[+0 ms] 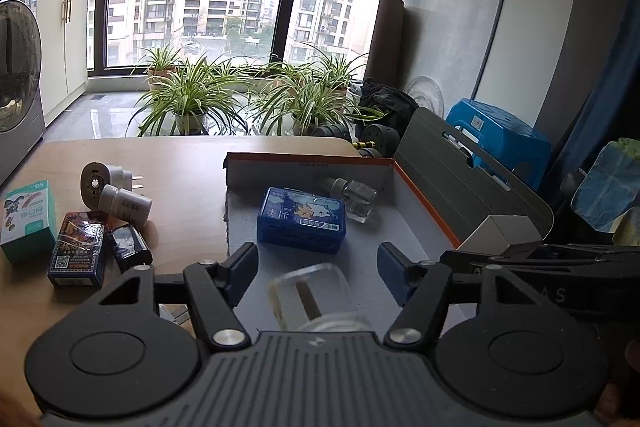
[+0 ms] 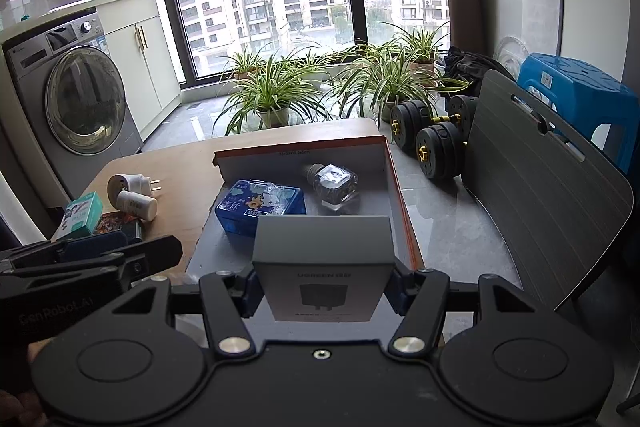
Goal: Organize rigid objects
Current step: 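Open the left tool to release the plug adapter into the tray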
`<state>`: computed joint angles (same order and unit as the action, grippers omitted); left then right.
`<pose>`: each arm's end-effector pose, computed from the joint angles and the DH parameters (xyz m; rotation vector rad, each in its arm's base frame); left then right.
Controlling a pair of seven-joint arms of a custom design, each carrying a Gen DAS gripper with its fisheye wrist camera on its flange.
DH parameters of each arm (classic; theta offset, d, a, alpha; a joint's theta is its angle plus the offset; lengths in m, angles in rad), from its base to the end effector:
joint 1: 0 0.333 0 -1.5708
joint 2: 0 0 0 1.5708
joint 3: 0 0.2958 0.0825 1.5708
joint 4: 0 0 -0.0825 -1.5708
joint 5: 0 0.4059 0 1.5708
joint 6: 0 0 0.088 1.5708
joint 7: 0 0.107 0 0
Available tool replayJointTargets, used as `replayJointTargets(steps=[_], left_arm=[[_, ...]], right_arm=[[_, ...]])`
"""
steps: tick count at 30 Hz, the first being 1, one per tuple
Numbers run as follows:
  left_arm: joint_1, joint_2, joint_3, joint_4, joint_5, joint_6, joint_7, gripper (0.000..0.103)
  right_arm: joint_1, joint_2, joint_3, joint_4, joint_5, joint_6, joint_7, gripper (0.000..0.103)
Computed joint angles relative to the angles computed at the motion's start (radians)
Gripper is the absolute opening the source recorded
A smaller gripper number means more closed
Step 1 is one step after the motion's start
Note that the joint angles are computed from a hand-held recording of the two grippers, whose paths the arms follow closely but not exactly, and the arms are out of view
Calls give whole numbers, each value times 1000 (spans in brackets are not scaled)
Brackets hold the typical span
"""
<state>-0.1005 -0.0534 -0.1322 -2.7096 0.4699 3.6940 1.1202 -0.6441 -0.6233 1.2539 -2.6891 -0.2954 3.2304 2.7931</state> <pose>0.4274 -0.1621 0.3264 -1.4295 1.9864 -1.2194 0.3821 0.2718 0.3351 -1.5398 1.7649 -0.7160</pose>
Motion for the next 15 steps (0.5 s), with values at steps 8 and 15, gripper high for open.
replayJointTargets(steps=[8,15], left_arm=[[10,12,5,8,9,-10,-5,66],[34,-4,29,8,81,-25,-66,66]], right_arm=[[0,7,2,2,-2,-8,1,71],[0,15,-2,1,-9,-5,0,71]])
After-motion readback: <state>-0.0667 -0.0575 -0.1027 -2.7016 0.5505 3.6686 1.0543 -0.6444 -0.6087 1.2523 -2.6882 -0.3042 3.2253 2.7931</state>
